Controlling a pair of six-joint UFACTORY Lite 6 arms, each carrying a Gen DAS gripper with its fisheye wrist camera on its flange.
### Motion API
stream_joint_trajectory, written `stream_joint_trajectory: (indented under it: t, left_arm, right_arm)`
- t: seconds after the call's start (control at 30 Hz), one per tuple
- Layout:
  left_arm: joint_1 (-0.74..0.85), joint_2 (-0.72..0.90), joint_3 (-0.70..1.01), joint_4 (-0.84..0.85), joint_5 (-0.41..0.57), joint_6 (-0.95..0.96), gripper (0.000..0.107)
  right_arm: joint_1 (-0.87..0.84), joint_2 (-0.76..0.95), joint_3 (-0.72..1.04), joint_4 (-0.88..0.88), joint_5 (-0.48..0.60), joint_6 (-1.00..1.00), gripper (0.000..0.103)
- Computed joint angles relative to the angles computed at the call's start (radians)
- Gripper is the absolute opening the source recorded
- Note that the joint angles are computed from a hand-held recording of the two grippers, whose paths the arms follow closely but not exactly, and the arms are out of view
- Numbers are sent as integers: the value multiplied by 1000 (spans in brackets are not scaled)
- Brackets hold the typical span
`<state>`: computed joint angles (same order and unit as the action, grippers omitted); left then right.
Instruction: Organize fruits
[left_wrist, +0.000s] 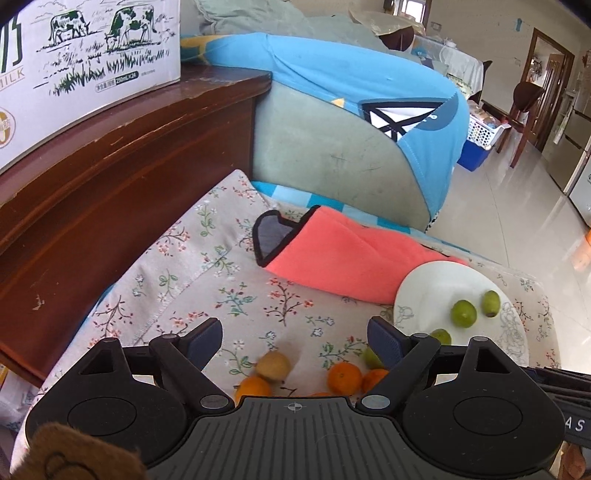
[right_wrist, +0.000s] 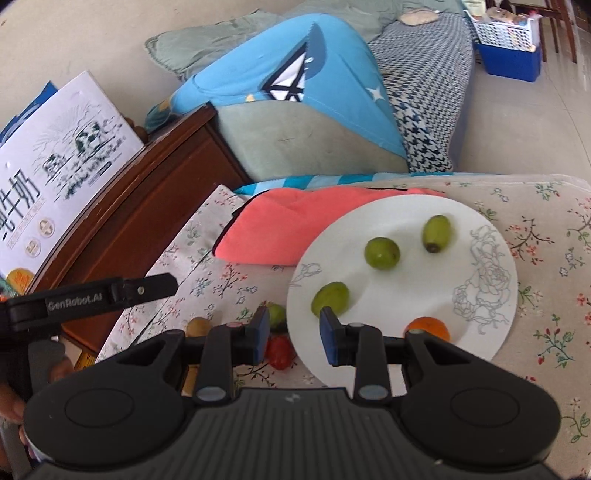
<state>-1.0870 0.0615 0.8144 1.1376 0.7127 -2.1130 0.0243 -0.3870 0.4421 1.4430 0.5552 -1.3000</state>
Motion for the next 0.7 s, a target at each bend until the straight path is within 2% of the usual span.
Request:
stream_joint_trajectory:
  t: [0.27,0.5,0.7]
  left_arm:
    - [65,-24,-83,-31,-53,34,87]
    - [129,-13,-130,-36,-146,35,85]
    - [139,-11,-156,1,-172,-1,84]
  right_arm:
    - [197,26,-18,157,-116,-179,31]
    - [302,82,-7,312,-199,-349,31]
    - [373,136,11,494,-257,-529,31]
